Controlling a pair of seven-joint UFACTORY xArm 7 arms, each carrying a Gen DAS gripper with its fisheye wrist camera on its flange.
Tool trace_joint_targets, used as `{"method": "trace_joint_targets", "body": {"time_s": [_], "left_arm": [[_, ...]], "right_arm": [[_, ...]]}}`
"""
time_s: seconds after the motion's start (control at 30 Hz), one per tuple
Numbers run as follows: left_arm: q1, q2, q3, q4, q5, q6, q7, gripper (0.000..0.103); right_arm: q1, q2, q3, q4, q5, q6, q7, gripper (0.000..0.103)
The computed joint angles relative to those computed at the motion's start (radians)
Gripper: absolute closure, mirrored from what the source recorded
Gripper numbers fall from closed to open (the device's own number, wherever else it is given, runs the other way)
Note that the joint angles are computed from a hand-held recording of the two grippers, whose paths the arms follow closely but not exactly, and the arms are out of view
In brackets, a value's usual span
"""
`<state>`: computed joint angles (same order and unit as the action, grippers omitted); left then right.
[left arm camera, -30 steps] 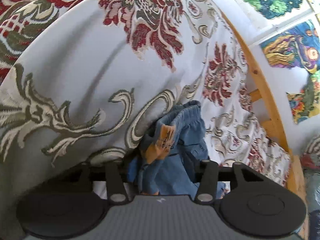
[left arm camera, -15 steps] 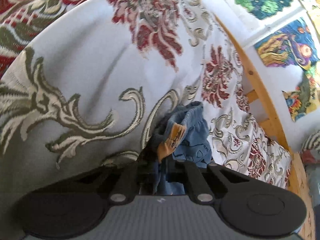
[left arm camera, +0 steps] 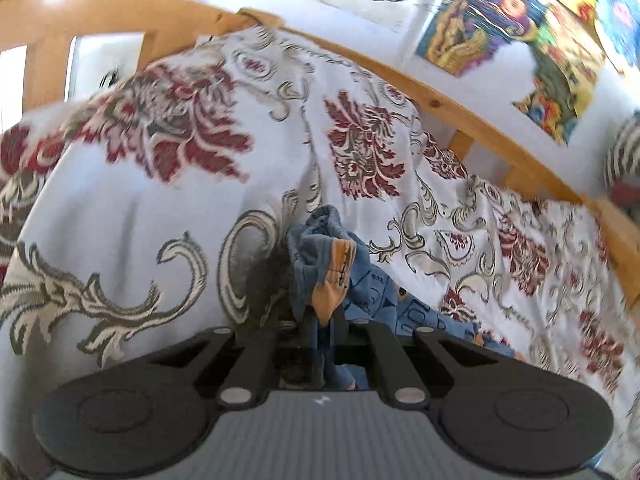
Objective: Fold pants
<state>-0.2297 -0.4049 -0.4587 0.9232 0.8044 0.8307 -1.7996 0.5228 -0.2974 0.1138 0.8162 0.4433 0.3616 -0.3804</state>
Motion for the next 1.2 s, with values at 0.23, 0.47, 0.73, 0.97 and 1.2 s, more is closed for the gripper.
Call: {"method": "trace_joint_targets", "body": {"time_s": [0.23, 0.47, 0.73, 0.97, 1.2], "left_arm": [[-0.069, 0.131, -0.056, 0.144, 0.113, 0.209, 0.166, 0.098], [-0.118, 0.041, 0.079, 0.030, -0.074, 0.134, 0.036, 0.075], [0.024, -0.069, 0.077, -0.124, -0.108, -0.180, -0.149, 0.059], [0.107, -0.106, -0.013, -0.151, -0.086, -0.189, -0.199, 0.093], [0.112, -0.076, -0.061, -0.060, 0.001, -0.144, -0.049, 0.093]], "right_arm": [[0.008, 0.003, -0.007, 0.003, 0.027, 0.005, -0.020, 0.053], [0.006, 0.003, -0.005, 0.006, 0.028, 0.011, -0.033, 0.050], [-0.007, -0.002, 0.010, 0.003, 0.001, 0.010, -0.012, 0.050], [-0.003, -0.003, 0.010, -0.003, -0.025, -0.001, 0.010, 0.050], [0.083, -0.064, -0.114, -0.019, 0.219, -0.013, -0.155, 0.050]]}}
